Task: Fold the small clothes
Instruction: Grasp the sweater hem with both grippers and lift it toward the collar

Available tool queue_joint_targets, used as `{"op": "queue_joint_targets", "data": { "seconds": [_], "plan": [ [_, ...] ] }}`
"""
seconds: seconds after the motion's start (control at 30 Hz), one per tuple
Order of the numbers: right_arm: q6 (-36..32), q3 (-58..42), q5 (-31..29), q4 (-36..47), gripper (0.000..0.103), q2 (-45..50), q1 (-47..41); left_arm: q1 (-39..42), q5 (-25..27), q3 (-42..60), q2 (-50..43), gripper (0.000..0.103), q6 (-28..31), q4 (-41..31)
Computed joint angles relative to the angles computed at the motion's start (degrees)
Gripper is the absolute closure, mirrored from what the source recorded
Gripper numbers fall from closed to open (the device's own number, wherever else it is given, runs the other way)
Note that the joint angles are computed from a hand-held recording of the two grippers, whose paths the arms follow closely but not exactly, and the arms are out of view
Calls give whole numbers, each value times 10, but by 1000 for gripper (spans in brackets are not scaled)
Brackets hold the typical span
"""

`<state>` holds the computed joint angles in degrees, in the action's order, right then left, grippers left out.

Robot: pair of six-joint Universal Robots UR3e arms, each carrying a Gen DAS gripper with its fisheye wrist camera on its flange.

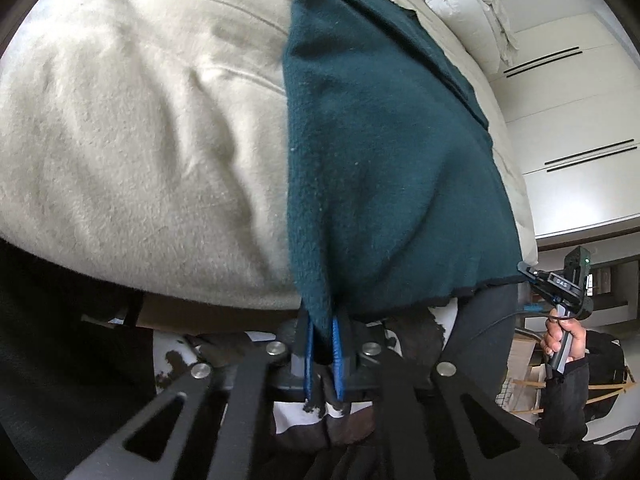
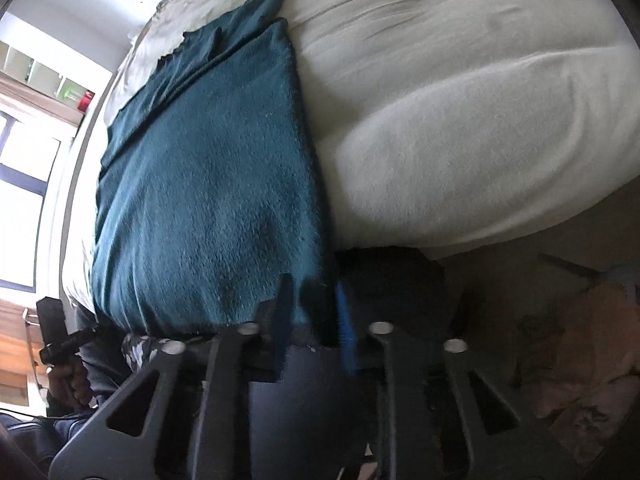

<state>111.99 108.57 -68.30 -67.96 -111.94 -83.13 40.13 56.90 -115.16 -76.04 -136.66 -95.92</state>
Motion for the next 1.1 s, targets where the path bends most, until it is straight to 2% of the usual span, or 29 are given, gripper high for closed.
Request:
{"op": "queue_joint_targets", "data": {
  "seconds": [0.13,0.37,0.53,0.63,0.7,0.77,0.9,1.0,1.1],
  "plan": [
    [-18,-5,2,28,95,-9,-20,31,-12,16,16,95,41,-55],
    [-81,-97,64,211,96,17,-78,91,-85,91,-10,96,109,-201],
    [-91,-178,135,324,96,75,-65,110,-155,164,-40,96,154,-304],
    [-79,-206,192,361,96,108,-41,109,-199,205,-68,96,165,-340],
    [-55,-211,232,356,96,118,-16,105,-230,227,-95,96,155,-349],
    [-22,-213,274,334,96,130,16,93,-259,242,-118,96,121,-330],
    [50,-212,362,277,96,160,73,62,-311,248,-154,96,10,-218],
    [141,-205,413,175,96,182,119,40,-337,269,-193,96,-64,-135],
    [273,-193,444,13,96,211,169,21,-354,283,-228,96,-151,-30]
  ]
}}
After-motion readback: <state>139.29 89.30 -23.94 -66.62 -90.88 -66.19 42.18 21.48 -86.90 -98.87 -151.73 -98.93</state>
